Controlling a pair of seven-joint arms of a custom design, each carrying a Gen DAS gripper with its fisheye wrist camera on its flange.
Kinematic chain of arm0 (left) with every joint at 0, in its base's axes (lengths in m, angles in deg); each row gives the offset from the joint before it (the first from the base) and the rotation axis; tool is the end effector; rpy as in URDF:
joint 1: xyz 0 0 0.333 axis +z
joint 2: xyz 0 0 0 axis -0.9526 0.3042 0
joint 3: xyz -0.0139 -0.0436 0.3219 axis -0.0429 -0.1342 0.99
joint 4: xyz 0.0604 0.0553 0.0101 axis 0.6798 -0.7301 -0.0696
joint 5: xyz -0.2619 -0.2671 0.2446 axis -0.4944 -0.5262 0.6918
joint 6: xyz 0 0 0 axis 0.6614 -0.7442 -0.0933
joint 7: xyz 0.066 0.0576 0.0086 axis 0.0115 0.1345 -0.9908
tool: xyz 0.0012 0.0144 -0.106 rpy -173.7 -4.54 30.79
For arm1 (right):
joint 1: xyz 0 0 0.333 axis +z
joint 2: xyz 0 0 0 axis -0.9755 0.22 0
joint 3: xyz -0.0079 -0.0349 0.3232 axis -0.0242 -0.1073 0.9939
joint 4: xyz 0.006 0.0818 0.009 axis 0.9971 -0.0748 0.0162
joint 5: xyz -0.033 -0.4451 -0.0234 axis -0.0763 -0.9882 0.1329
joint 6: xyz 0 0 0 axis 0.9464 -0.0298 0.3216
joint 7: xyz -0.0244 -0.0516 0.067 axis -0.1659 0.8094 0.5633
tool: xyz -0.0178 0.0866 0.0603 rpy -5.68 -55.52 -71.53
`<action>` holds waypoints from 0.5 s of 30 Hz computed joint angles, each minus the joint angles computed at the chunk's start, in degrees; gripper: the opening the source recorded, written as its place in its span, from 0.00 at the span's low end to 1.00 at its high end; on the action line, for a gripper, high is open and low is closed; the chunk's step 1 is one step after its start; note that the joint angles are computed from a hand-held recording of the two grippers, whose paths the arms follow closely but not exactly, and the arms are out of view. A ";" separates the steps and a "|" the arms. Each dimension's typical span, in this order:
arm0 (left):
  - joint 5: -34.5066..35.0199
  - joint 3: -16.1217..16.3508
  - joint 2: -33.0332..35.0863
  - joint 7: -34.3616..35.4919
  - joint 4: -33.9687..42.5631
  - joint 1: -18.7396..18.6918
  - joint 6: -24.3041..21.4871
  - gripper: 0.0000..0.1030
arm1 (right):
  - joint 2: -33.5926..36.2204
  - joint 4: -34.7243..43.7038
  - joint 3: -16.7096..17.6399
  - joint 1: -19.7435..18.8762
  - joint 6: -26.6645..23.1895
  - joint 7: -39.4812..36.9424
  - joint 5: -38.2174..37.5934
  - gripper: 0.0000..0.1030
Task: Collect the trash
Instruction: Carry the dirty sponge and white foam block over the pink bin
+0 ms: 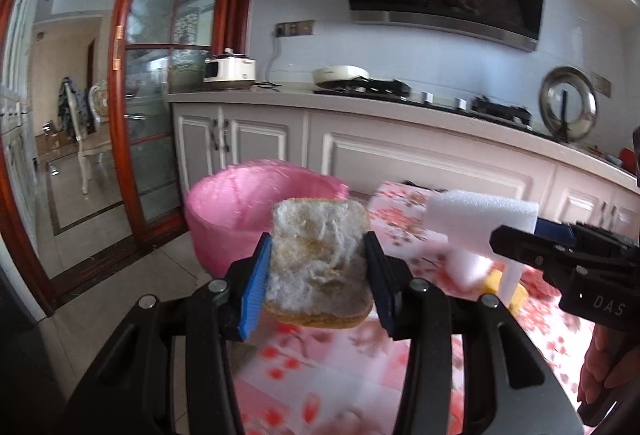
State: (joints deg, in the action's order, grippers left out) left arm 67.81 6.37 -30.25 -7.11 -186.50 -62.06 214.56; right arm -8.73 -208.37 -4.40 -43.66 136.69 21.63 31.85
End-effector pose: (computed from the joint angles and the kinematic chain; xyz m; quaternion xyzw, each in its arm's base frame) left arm 0.4113 -0.1820 0.5242 -0.6182 0.5490 -0.3984 0.3971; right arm 0.4709 0.2799 0.5457 -0.7336 0.4291 -0.2120 0.4825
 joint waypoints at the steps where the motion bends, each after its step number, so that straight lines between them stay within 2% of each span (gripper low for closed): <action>1: 0.54 -0.31 0.61 -0.72 0.69 1.39 0.29 0.43 | 1.30 1.57 -0.58 0.56 -0.36 -0.51 0.27 0.49; 7: 6.12 -0.77 5.66 -4.19 6.00 6.84 0.77 0.43 | 8.13 10.09 -0.25 0.50 -2.19 -4.62 5.10 0.49; 9: 7.97 -0.02 7.55 -4.88 7.58 6.79 0.14 0.43 | 10.35 12.70 0.76 -0.69 -2.96 -5.31 6.27 0.49; 15: 9.54 4.43 16.36 -2.90 13.60 4.24 -2.17 0.43 | 17.44 19.62 4.10 -5.11 -4.87 4.64 -3.93 0.49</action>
